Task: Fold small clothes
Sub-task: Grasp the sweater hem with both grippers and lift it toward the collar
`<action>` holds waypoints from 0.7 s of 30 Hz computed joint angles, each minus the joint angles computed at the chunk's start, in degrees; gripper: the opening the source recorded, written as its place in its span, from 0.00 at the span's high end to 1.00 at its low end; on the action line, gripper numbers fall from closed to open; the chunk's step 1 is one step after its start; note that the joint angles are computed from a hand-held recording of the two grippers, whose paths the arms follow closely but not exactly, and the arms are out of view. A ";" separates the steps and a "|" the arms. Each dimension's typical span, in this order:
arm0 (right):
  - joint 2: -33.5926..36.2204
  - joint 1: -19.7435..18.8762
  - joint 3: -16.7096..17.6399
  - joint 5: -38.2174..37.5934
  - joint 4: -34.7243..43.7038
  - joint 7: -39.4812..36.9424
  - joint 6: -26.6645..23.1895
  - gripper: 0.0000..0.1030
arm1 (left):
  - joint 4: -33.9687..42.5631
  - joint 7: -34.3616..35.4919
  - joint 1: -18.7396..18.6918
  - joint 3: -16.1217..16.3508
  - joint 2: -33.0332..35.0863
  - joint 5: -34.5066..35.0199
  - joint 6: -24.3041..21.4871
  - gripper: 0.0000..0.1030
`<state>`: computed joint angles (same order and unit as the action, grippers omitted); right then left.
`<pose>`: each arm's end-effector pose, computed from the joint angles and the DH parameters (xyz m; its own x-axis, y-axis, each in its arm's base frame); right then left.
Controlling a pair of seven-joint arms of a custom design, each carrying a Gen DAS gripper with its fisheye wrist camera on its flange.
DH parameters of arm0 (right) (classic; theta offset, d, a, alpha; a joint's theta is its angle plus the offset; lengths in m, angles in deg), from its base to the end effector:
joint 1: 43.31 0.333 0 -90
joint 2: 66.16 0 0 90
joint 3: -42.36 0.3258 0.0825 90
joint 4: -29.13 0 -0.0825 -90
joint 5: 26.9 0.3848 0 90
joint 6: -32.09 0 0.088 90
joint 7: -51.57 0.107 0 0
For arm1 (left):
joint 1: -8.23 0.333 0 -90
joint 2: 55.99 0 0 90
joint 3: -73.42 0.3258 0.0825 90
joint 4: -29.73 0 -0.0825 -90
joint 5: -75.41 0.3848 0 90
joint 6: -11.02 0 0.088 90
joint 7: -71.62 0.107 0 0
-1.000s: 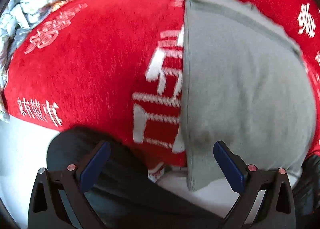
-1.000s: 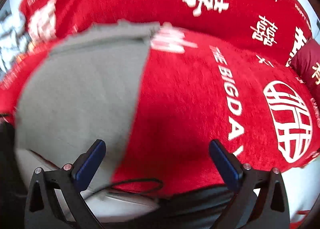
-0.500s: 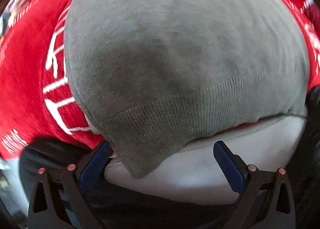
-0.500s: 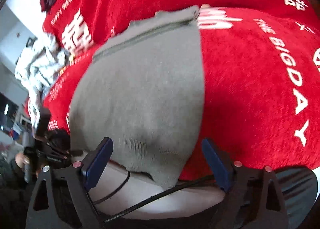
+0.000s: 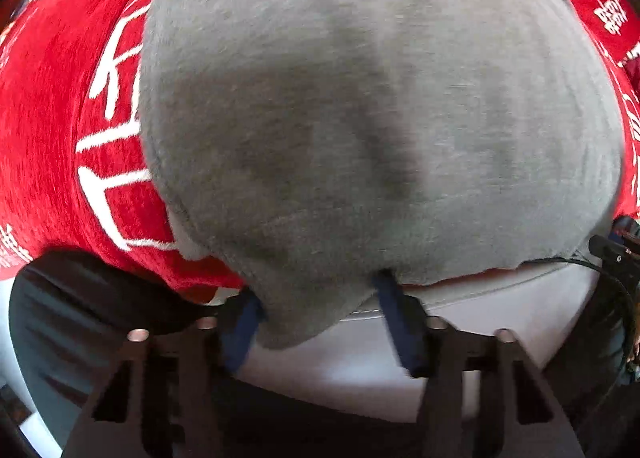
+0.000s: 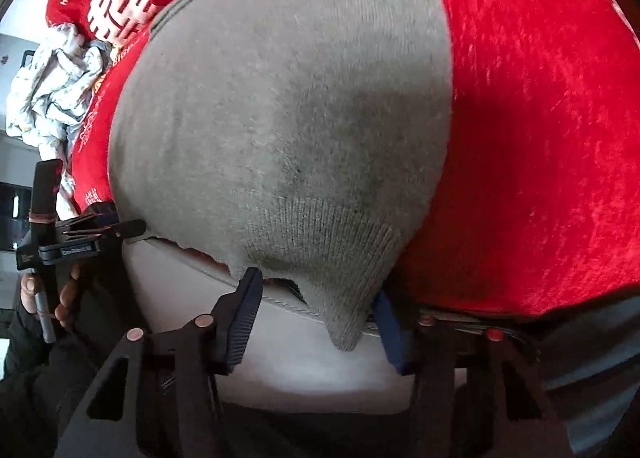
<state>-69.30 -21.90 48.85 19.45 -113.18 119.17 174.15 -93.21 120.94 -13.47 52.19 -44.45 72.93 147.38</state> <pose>0.4175 0.2179 0.3223 0.2282 -0.8506 -0.4737 -0.9730 -0.2162 -0.0805 0.4194 -0.3859 0.3286 0.0018 -0.9943 0.1067 -0.9994 0.0020 0.0347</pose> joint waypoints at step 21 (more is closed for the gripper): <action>2.35 -1.27 -0.54 9.12 0.73 -4.98 -4.61 0.88 | -10.70 7.95 2.66 3.07 -7.55 -11.10 3.36 0.54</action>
